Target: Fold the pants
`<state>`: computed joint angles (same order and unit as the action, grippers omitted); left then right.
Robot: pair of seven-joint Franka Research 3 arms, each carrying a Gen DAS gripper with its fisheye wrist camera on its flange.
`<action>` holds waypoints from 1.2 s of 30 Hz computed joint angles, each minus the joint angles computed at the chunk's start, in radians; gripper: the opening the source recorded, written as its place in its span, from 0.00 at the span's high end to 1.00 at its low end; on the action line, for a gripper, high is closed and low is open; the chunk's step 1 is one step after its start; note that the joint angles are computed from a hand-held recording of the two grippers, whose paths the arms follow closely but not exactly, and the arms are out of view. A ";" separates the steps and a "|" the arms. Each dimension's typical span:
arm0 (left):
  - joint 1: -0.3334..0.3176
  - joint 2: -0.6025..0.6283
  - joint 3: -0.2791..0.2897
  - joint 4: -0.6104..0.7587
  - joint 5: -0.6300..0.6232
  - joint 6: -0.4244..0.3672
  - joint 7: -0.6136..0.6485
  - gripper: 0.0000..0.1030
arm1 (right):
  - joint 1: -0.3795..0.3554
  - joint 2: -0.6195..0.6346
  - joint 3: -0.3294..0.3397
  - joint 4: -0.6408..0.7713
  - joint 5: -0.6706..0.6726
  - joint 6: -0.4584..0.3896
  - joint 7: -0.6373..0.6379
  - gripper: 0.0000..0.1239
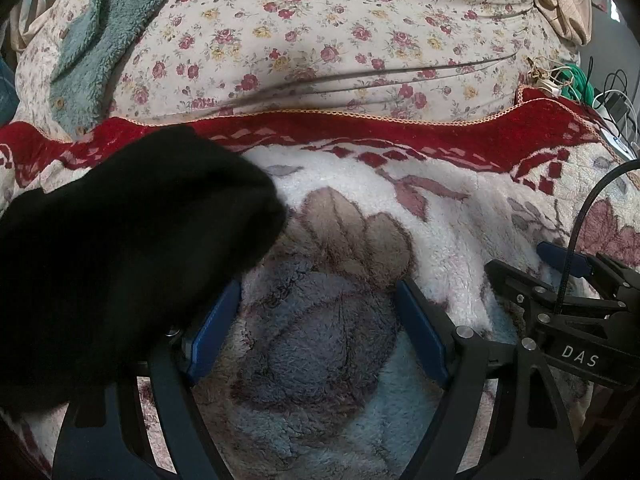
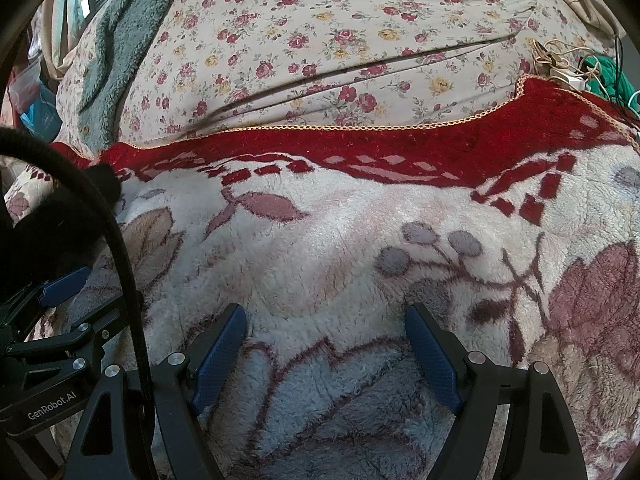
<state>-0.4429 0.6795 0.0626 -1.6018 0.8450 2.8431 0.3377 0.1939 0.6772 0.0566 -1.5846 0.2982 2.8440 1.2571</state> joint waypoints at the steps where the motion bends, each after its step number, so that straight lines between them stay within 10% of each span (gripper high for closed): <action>1: -0.004 0.000 0.003 0.002 0.002 -0.007 0.001 0.22 | 0.000 0.000 0.000 0.000 0.000 0.000 0.000 0.35; 36: 0.000 -0.006 -0.003 -0.004 -0.003 -0.004 0.003 0.21 | 0.002 0.001 -0.001 0.003 -0.001 -0.002 0.003 0.35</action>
<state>-0.4424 0.6738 0.0597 -1.6058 0.8416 2.8389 0.3408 0.1962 0.6786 0.0553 -1.5820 0.2975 2.8422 1.2603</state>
